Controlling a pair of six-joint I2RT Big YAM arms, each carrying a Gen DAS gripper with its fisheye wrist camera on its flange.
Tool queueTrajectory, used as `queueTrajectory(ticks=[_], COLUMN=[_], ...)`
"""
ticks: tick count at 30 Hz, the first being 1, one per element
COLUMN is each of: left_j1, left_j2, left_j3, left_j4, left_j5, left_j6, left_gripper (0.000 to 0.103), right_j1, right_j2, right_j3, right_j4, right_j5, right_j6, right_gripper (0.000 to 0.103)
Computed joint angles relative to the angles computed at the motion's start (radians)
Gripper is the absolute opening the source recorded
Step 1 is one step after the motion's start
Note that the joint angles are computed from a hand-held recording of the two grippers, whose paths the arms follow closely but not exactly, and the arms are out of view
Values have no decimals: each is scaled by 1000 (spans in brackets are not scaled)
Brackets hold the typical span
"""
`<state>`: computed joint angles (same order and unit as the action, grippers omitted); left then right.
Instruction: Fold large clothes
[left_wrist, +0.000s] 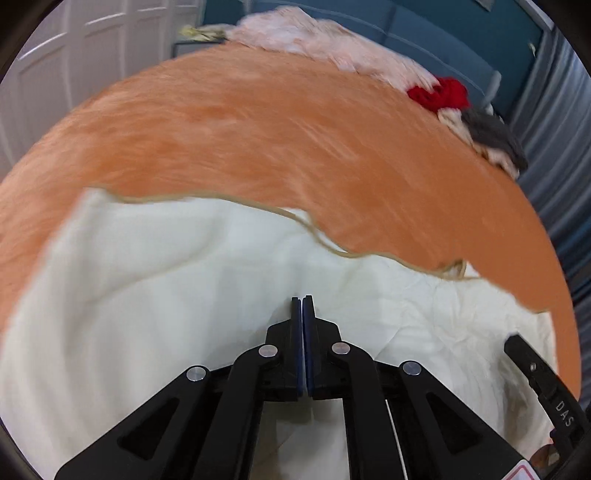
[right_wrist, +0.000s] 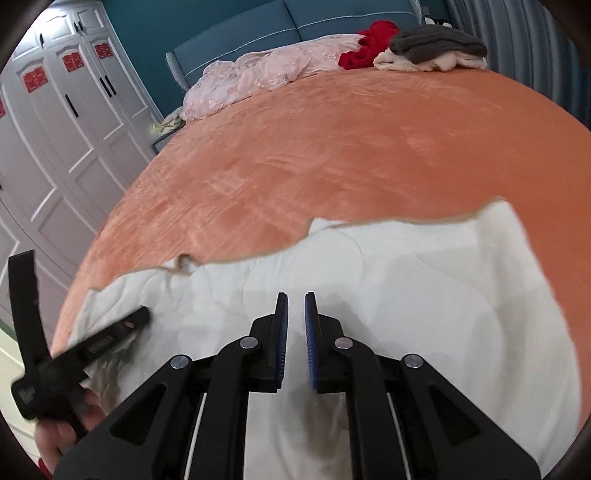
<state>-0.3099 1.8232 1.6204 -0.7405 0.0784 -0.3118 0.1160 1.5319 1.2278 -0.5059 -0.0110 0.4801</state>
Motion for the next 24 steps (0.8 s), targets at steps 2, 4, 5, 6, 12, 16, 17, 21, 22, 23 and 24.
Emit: queueTrajectory(ticks=[2,4,5,6,12,16,17,21,22,23,24], left_j1=[27,69,92,116,233,286,288,282,283,286,288], left_j2=[-58,-133,-173,-213,-365,-386,-390,-424,-417,-408,-405], left_j3=[-48,-125,-166,-208,-364,-421,-431,-477,-476,-479,-487], left_j4=[-16,-3,7,12,-2,-10,-13,7,-4,-10,-10], left_j5=[2,42,48,56,120,214,215,218,226,238,248], left_j6=[2,-27,-52,-71,-123,-167,-177,-232,-244,-261,-275], left_gripper=[15,33,37,37,49,50,50,50,50,50,50], right_j1=[9,34,51,64,158,181,184,192,192,192,194], right_j2=[-36,-59,-66,-76,-102,-96,-97,-96,-99,-94,-98], right_j3=[-21,-34,-37,-51,-92,-97,-100,-106,-112,-113,-121], right_j4=[-32,-69,-85,-89,-98,-100,-101,-115,-116,-117,-114], right_j5=[-27,-46,-54,-60,-75,-66,-60,-54,-55,-55,-55], right_j6=[-26,-56,-64,-65,-35,-4,-2,10,10,14,20], right_gripper=[10,11,11,11,11,11,11,11,11,11,11])
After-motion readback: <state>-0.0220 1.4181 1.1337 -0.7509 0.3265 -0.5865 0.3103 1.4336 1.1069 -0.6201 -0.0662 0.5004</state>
